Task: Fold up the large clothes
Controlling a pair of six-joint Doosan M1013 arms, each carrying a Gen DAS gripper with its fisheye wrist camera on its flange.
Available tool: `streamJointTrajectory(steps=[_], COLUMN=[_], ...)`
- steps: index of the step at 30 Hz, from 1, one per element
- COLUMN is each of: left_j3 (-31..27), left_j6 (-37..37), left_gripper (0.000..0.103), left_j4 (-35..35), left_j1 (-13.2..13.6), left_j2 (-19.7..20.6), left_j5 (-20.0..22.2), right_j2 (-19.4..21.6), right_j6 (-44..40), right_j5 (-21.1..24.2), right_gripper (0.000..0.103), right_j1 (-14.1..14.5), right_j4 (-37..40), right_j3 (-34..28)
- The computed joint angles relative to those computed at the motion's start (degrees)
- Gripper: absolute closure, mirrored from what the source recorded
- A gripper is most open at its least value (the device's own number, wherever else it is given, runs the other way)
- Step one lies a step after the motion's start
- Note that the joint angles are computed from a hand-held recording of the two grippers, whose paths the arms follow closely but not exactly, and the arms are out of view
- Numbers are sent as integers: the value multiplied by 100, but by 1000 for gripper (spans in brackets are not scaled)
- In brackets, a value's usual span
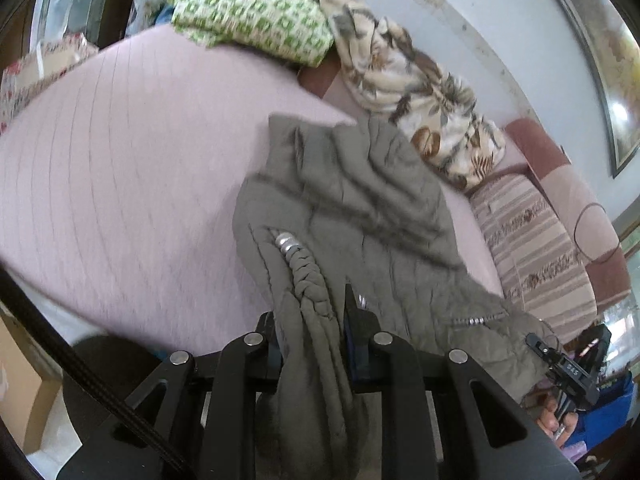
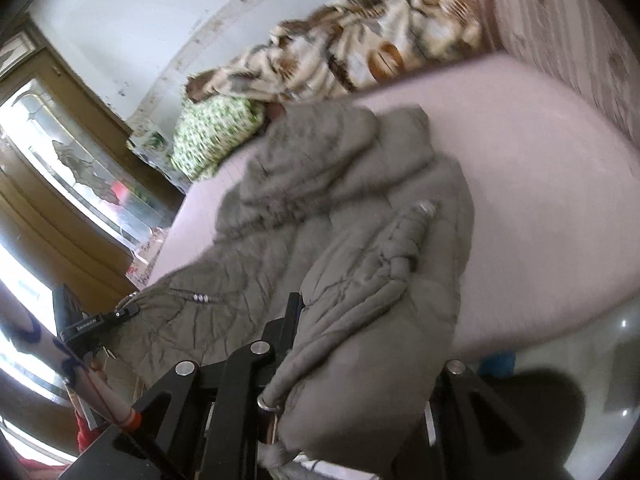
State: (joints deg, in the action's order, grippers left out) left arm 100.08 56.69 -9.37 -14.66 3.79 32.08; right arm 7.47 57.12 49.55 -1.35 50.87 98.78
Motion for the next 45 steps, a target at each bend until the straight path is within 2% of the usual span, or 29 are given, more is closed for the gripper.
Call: streamJointTrajectory(steps=[3,9,15,19,21,28,37,39,41,43,45], left_j3=[-273,-1189,-2483,-3370,-3876,-5056,-6422,-6558,-6492,-6185,-5709], left_j6=[-110,-377,-597,-746,-820,-853,-1072,-1110,-1084,-929,-659], left_gripper=[84,84,84,83,83,83,80,80,76,62,53], left_j4=[198,629,937,964,990,1164,1284,1139,914,509,-42], left_j1=[72,252,425,527,573,618,640,673,727,813,920], left_j2=[131,665,1505,2129,2502,3434,4457,4582,4575,4425,4174], left_j5=[22,364,1029,1601,1985,2898,3863,3908,3741,3254,2558], right_j2=[83,520,1182,1714,1955,2915,3851,4007,4134,4206,4225], right_j6=[-40,285,1160,1961,2299,3254,4042,4171,4221,4177,4120], right_j5=[-123,-286,-337,-362,-306,209,724,862,956,984,945], right_gripper=[84,84,84,84,84,84,82,81,79,74,68], right_j1=[51,162,233,359,399,512,525,505,479,422,348], right_j4=[22,-79,-431,-1127,-1469,-2529,-2855,-2796,-2670,-2377,-1975], right_j3=[-277,-1147,-2177,-2978,-3316,-4547,-5641,-5819,-5960,-6019,-5997])
